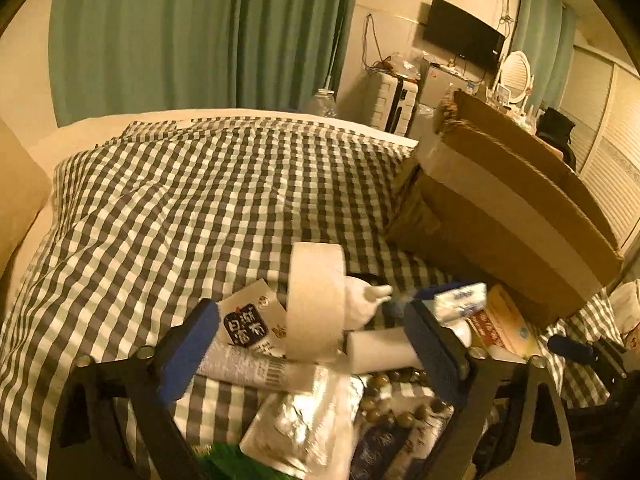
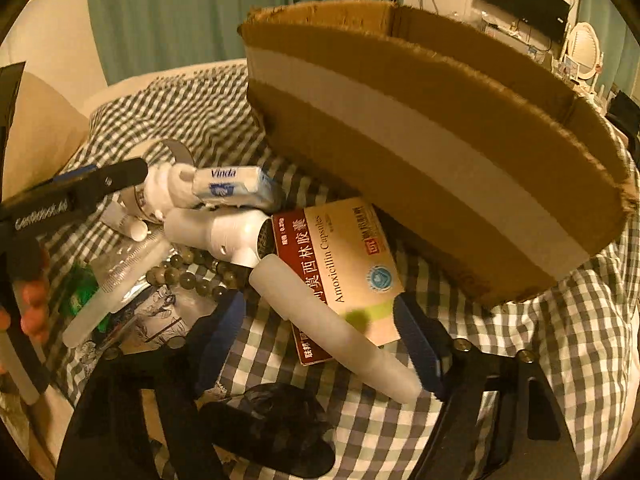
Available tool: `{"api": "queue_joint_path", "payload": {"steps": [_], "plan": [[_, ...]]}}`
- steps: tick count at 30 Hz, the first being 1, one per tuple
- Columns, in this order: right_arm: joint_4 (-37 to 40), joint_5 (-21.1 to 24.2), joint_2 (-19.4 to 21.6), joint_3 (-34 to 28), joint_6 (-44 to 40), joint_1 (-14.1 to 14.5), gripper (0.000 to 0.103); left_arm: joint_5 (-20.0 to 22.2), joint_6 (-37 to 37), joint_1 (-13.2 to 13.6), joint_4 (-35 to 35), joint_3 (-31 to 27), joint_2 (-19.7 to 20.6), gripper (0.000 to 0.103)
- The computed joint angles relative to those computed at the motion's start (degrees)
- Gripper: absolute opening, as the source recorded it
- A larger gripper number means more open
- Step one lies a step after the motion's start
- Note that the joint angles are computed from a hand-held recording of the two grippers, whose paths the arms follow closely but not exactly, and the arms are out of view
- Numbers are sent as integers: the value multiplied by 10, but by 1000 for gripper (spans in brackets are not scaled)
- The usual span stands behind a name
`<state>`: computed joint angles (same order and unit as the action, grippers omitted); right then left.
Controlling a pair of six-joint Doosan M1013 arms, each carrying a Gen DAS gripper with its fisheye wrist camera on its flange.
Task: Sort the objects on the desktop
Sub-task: 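Grasp the beige tape roll with left gripper while right gripper grasps white plastic tube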
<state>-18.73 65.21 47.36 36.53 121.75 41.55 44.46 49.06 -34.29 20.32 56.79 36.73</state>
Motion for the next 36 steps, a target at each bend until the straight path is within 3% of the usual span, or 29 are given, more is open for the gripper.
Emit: {"api": "queue_joint_path", "payload": {"steps": [1, 4, 6, 7, 11, 12, 13, 19, 25, 30, 32, 36], "plan": [[2, 7, 4, -6, -4, 0, 67, -1, 6, 2, -11, -1, 1, 83], [12, 37, 17, -24, -19, -1, 50, 5, 15, 7, -30, -1, 5, 59], [11, 29, 13, -13, -15, -1, 46, 3, 26, 9, -48, 3, 4, 32], [17, 21, 7, -4, -13, -2, 39, 2, 30, 9, -53, 7, 2, 30], [17, -7, -16, 36, 10, -3, 25, -9, 25, 7, -39, 20, -4, 30], [11, -9, -20, 43, 16, -2, 11, -10, 23, 6, -35, 23, -6, 30], [11, -16, -26, 53, 21, -3, 10, -13, 15, 5, -27, 27, -8, 30], [11, -46, -52, 97, 42, -3, 9, -33, -19, 3, 8, 72, -36, 30], [1, -65, -73, 125, 57, -1, 9, -81, -62, -1, 62, 130, -75, 30], [-12, -80, -92, 145, 71, 2, 9, -91, -88, 1, 67, 156, -98, 30], [-10, -77, -82, 124, 70, 5, 9, -87, -92, -4, 69, 153, -100, 30], [-13, -97, -87, 125, 85, 8, 9, -114, -76, -4, 49, 162, -110, 30]]}}
